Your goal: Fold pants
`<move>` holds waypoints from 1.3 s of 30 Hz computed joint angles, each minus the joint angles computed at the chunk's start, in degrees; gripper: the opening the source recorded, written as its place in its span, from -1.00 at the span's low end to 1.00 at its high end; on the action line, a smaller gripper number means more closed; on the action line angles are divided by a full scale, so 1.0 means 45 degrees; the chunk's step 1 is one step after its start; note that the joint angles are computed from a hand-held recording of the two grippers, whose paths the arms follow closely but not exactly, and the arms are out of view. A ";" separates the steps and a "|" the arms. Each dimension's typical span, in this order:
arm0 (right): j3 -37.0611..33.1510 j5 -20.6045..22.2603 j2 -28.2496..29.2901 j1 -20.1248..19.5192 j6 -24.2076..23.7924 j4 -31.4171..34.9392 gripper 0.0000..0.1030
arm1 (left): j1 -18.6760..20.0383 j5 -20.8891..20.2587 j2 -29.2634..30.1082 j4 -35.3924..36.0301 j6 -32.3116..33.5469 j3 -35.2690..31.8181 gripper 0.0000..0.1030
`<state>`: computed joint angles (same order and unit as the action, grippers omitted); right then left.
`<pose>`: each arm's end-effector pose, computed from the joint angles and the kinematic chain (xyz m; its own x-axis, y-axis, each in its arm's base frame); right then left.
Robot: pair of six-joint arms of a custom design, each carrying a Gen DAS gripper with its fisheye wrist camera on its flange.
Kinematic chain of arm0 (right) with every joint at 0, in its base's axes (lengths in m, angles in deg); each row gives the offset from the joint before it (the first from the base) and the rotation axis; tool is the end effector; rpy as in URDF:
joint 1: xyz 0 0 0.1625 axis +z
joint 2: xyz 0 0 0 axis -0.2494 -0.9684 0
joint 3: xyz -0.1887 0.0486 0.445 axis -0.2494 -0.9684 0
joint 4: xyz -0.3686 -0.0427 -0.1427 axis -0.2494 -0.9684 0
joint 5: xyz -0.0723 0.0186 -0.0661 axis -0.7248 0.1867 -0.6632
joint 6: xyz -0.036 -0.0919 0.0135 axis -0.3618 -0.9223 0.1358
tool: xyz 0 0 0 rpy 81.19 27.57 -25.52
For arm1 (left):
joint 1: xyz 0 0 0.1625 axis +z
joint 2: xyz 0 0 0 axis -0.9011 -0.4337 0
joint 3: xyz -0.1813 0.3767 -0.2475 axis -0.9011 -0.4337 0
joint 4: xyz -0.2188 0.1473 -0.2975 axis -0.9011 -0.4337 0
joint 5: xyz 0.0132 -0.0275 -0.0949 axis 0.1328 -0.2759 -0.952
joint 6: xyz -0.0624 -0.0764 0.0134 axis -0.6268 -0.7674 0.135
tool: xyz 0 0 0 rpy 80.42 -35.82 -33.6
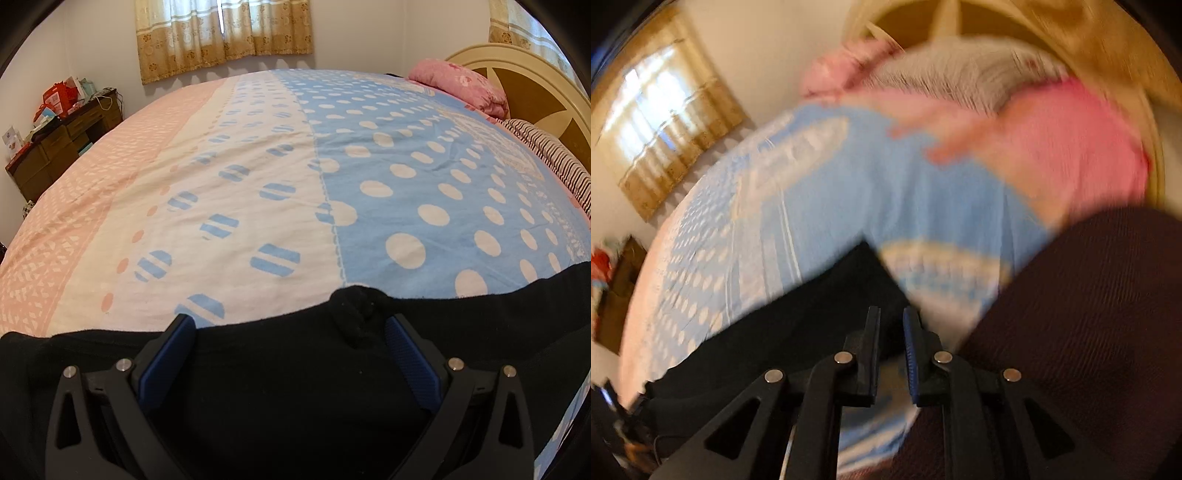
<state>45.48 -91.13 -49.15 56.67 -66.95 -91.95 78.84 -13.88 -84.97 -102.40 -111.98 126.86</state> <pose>-0.1096 -0.3012 0.5038 -0.8371 0.1522 0.5255 -0.2571 0.7383 -0.6235 -0.2131 -0.2717 0.0671 -0.6684 -0.1952 -0.7177 0.3616 0.7580 -0.5429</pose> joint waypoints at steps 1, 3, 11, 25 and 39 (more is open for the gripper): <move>-0.0174 -0.0837 0.0451 0.0771 -0.0309 -0.0201 -0.36 | 0.0000 -0.0026 -0.0017 0.0036 0.0004 -0.0008 1.00; -0.0273 -0.2047 0.1162 0.1693 -0.0901 -0.0737 -0.26 | 0.0012 -0.0056 -0.0056 0.0086 0.0018 -0.0022 1.00; -0.0206 -0.3733 0.3832 0.2674 -0.1001 -0.3011 -0.26 | 0.0017 -0.0135 -0.0107 0.0063 0.0138 -0.0023 1.00; 0.0340 0.0641 0.2166 0.1301 0.0461 -0.4126 -0.92 | -0.0133 0.0331 -0.0795 -0.0741 0.2095 -0.0024 1.00; 0.0580 -0.0798 0.2174 0.2984 -0.2447 -0.2114 -0.87 | 0.0612 -0.0198 -0.1034 -0.0524 0.4445 -0.0881 0.88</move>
<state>48.09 -94.72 -39.37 70.10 -77.96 -101.47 81.60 -14.77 -89.63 -104.75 -91.98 122.90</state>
